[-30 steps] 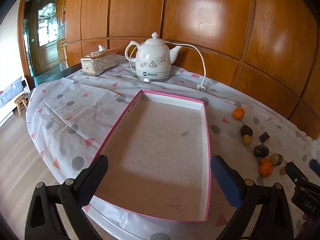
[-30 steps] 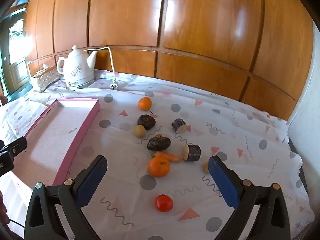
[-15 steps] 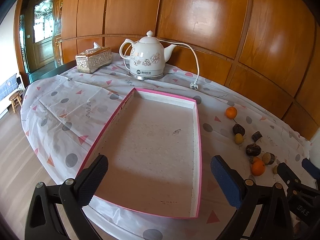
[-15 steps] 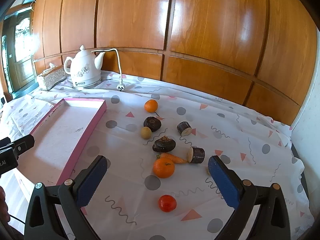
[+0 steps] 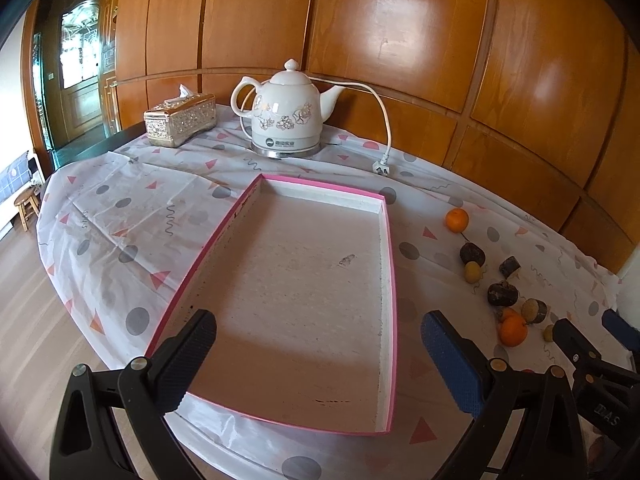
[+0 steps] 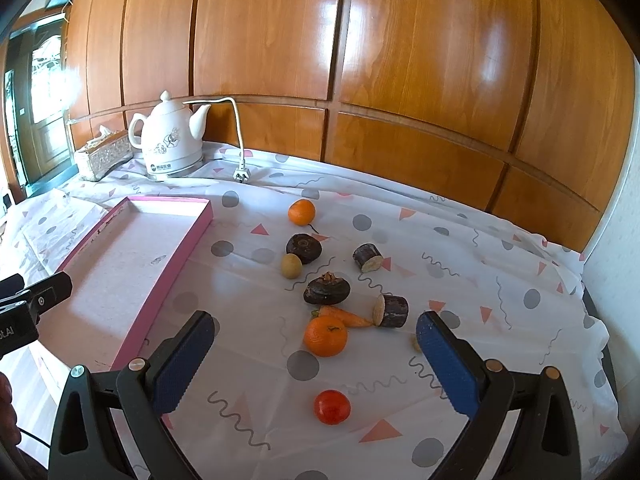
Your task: Organize fruits
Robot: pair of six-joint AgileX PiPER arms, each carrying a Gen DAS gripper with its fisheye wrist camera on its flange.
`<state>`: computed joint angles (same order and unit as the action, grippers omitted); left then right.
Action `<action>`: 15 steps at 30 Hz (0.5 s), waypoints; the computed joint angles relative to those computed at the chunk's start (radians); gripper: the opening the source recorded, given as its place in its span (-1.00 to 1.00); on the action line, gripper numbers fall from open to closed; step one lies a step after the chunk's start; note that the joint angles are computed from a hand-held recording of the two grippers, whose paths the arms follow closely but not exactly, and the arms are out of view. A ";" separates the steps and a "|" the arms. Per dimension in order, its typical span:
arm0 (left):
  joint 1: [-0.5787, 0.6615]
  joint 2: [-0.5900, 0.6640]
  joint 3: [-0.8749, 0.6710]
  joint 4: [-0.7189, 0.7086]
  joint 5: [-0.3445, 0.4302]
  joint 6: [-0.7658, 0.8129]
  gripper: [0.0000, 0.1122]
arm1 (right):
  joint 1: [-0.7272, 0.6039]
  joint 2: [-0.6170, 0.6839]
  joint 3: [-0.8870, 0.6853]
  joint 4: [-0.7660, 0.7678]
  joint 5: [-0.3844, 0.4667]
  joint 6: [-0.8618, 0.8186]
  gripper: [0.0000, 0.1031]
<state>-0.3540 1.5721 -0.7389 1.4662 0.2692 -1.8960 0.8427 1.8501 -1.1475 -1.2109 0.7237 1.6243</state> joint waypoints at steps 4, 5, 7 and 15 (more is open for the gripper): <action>0.006 0.002 -0.002 -0.005 -0.013 0.008 0.83 | -0.001 0.000 0.002 0.000 0.002 0.000 0.99; 0.007 0.002 -0.003 -0.010 -0.016 0.013 0.83 | -0.002 -0.002 0.003 0.000 0.000 0.000 0.99; 0.009 0.003 -0.004 -0.025 -0.023 0.030 0.83 | -0.005 -0.005 0.008 -0.003 -0.002 0.003 0.99; -0.002 0.007 -0.016 -0.066 -0.015 0.070 0.83 | -0.017 -0.013 0.014 -0.005 -0.010 -0.002 0.99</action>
